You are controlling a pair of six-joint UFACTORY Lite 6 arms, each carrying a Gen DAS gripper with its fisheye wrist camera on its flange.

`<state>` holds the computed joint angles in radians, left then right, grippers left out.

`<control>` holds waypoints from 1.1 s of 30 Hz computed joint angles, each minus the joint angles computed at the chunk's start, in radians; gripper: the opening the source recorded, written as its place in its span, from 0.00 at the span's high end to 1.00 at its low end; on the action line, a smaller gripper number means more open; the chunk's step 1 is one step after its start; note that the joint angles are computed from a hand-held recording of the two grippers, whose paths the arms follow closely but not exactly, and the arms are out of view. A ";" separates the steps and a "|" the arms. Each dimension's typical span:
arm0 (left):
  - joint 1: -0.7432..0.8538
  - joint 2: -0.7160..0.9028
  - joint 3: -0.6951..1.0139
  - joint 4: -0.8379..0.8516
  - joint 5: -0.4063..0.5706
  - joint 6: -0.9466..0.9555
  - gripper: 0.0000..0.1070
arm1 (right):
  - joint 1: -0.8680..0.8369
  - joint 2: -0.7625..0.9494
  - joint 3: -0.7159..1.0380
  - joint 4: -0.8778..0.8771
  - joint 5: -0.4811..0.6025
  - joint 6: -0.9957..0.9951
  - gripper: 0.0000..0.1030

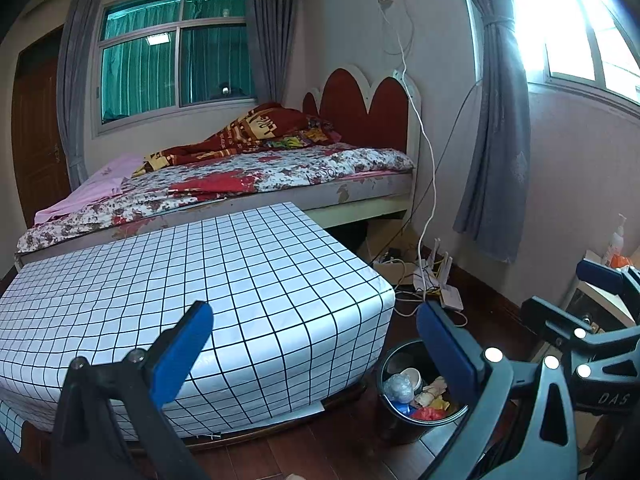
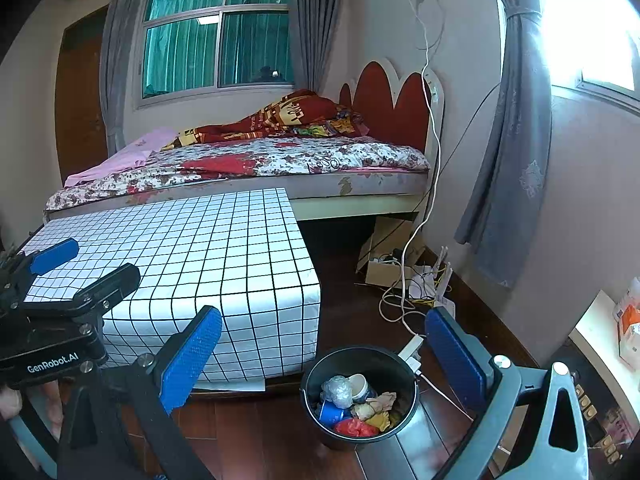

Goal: Collect trash

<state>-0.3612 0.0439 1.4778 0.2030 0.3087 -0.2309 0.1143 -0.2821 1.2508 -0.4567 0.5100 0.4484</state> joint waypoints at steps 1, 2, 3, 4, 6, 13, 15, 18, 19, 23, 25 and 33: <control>-0.004 0.002 -0.002 0.014 -0.002 -0.017 0.04 | -0.001 -0.001 0.000 -0.001 0.000 0.001 0.00; -0.003 0.000 -0.002 0.005 -0.001 -0.009 0.04 | 0.001 0.001 0.001 -0.004 0.000 0.004 0.00; -0.002 0.000 -0.003 0.006 -0.003 -0.010 0.04 | 0.000 0.002 0.003 0.000 0.002 0.000 0.00; -0.001 0.001 -0.003 0.003 -0.004 -0.005 0.04 | 0.000 0.001 0.003 -0.002 0.002 0.001 0.00; -0.001 0.001 -0.003 0.004 -0.005 -0.006 0.04 | 0.001 0.003 0.005 -0.007 0.001 0.008 0.00; -0.002 -0.001 -0.007 0.000 -0.005 -0.005 0.04 | 0.005 0.002 0.010 -0.019 0.010 0.020 0.00; -0.003 -0.003 -0.012 0.004 -0.009 -0.008 0.04 | 0.012 -0.001 0.009 -0.033 0.015 0.035 0.00; -0.004 -0.006 -0.016 0.019 -0.007 -0.024 0.04 | 0.011 0.001 0.007 -0.039 0.012 0.041 0.00; 0.000 -0.004 -0.015 0.002 -0.008 -0.005 0.04 | 0.011 0.001 0.008 -0.041 0.012 0.044 0.00; 0.007 0.001 -0.011 -0.021 -0.009 0.022 0.04 | 0.021 -0.001 0.004 -0.068 0.017 0.077 0.00; 0.010 0.000 -0.011 -0.026 -0.009 0.027 0.04 | 0.022 -0.003 0.002 -0.076 0.018 0.087 0.00; 0.011 0.015 0.000 -0.008 -0.004 0.023 0.04 | 0.030 -0.006 -0.002 -0.101 0.018 0.112 0.00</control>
<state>-0.3500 0.0585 1.4778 0.1947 0.3051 -0.2082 0.1440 -0.2878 1.2489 -0.5572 0.5283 0.5608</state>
